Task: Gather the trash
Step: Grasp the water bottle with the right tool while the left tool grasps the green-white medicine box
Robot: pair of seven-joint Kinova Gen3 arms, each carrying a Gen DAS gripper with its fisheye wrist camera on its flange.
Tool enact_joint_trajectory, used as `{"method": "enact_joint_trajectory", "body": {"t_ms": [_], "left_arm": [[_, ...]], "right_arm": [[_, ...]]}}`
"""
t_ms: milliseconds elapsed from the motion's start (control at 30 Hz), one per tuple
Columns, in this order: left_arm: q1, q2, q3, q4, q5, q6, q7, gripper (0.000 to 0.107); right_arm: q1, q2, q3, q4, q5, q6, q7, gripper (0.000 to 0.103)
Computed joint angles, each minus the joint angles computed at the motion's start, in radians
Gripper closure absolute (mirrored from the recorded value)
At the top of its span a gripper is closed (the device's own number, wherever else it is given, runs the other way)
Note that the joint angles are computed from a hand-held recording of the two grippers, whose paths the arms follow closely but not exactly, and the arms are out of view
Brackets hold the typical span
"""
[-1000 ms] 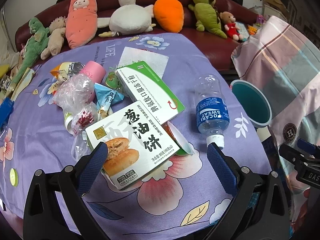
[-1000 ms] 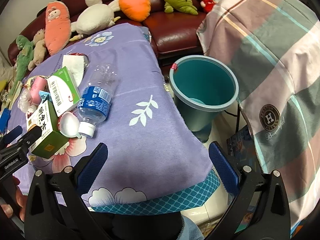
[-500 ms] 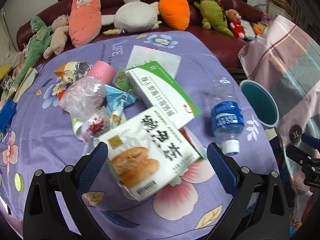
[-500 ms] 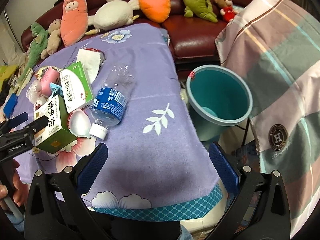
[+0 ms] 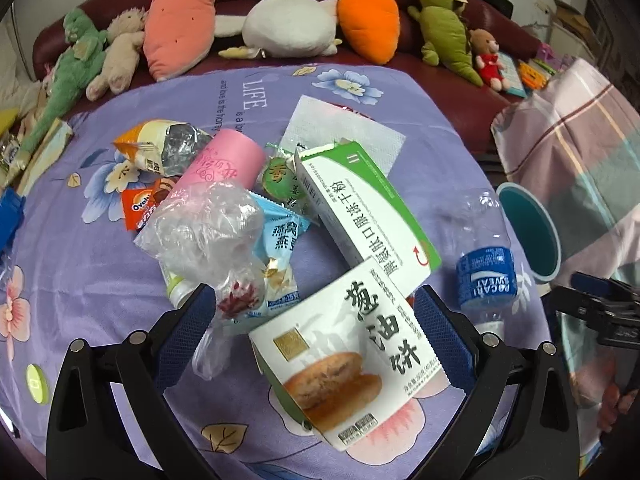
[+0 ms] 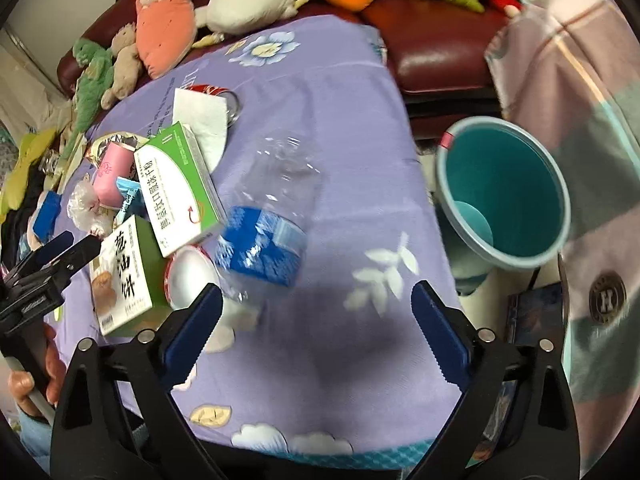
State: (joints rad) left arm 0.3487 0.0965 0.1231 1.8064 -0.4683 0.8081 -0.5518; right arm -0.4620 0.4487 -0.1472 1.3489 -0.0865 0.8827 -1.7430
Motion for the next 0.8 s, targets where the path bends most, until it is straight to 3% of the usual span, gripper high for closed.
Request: {"method": "enact_joint_trajectory", "body": {"t_ms": [300, 467, 500, 800], "left_arm": [[-0.036, -0.013, -0.011, 0.034, 0.039, -0.029, -0.071, 0.008], [-0.066, -0.028, -0.010, 0.036, 0.111, -0.042, -0.127, 0.008], [-0.066, -0.023, -0.008, 0.024, 0.112, -0.037, -0.131, 0.008], [-0.013, 0.122, -0.011, -0.182, 0.137, 0.050, -0.191, 0.008]], "right_arm": [[-0.043, 0.192, -0.008, -0.271, -0.022, 0.166, 0.018, 0.024], [-0.061, 0.283, 0.003, -0.400, -0.024, 0.252, 0.021, 0.029], [-0.064, 0.294, 0.004, -0.411, -0.023, 0.256, 0.029, 0.037], [-0.009, 0.242, 0.002, -0.305, -0.052, 0.184, 0.081, 0.037]]}}
